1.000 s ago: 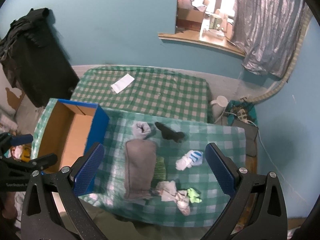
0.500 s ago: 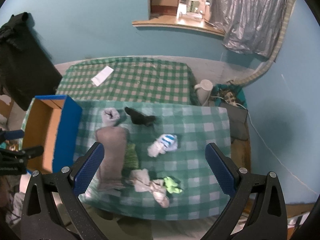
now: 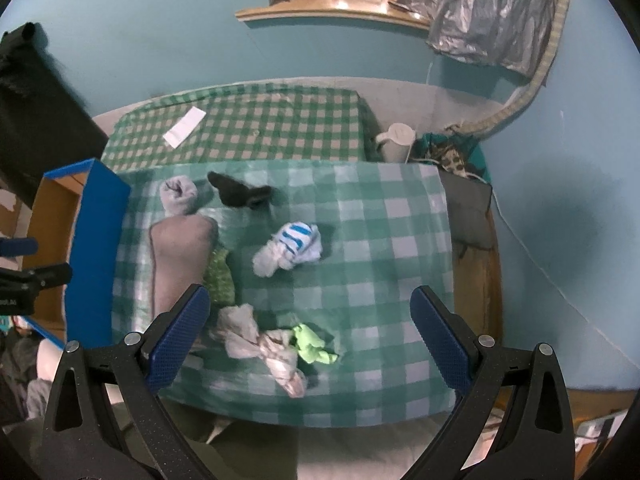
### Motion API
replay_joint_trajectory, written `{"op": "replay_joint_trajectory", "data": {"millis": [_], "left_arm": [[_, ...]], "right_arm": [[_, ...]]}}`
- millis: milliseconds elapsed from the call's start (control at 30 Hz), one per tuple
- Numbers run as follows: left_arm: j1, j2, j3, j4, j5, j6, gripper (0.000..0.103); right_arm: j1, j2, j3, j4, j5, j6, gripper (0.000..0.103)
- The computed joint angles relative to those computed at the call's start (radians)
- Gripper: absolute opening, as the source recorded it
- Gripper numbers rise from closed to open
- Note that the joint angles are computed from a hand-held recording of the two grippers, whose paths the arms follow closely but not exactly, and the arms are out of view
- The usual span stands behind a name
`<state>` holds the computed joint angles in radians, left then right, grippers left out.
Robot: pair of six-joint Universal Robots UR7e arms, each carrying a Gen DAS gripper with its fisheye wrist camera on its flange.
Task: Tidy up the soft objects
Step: 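Lower the left tool to the grey fleece sock while the right tool approaches the lime-green cloth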
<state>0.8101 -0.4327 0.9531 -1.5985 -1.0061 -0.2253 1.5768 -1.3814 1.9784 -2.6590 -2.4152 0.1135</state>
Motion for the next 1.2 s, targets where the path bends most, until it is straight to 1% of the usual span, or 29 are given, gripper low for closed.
{"op": "replay_joint_trajectory", "data": {"millis": [133, 200, 400, 567, 667, 867, 1000, 1167, 1200], "left_arm": [[0.003, 0.023, -0.02, 0.026, -0.013, -0.018, 0.094], [0.005, 0.031, -0.021, 0.017, -0.03, -0.024, 0.094], [0.014, 0.07, -0.047, 0.049, -0.049, -0.067, 0.094], [0.011, 0.096, -0.049, 0.055, -0.022, -0.054, 0.094], [0.012, 0.113, -0.048, 0.06, -0.008, -0.055, 0.094], [0.017, 0.136, -0.035, 0.068, -0.004, -0.071, 0.094], [0.018, 0.143, -0.021, 0.065, 0.004, -0.075, 0.094], [0.022, 0.159, -0.031, 0.088, 0.008, -0.095, 0.094], [0.022, 0.163, -0.034, 0.094, 0.01, -0.099, 0.094]], "right_arm": [[-0.037, -0.01, 0.025, -0.008, 0.028, -0.005, 0.1], [-0.053, -0.01, 0.039, -0.023, 0.042, -0.018, 0.1], [-0.097, 0.01, 0.065, -0.051, 0.063, -0.053, 0.1], [-0.142, 0.026, 0.087, -0.067, 0.093, -0.08, 0.1], [-0.171, 0.034, 0.098, -0.067, 0.108, -0.082, 0.1], [-0.22, 0.062, 0.106, -0.056, 0.116, -0.087, 0.1], [-0.239, 0.079, 0.112, -0.054, 0.123, -0.094, 0.1], [-0.252, 0.104, 0.106, -0.056, 0.13, -0.114, 0.099], [-0.253, 0.113, 0.1, -0.057, 0.129, -0.117, 0.098]]}}
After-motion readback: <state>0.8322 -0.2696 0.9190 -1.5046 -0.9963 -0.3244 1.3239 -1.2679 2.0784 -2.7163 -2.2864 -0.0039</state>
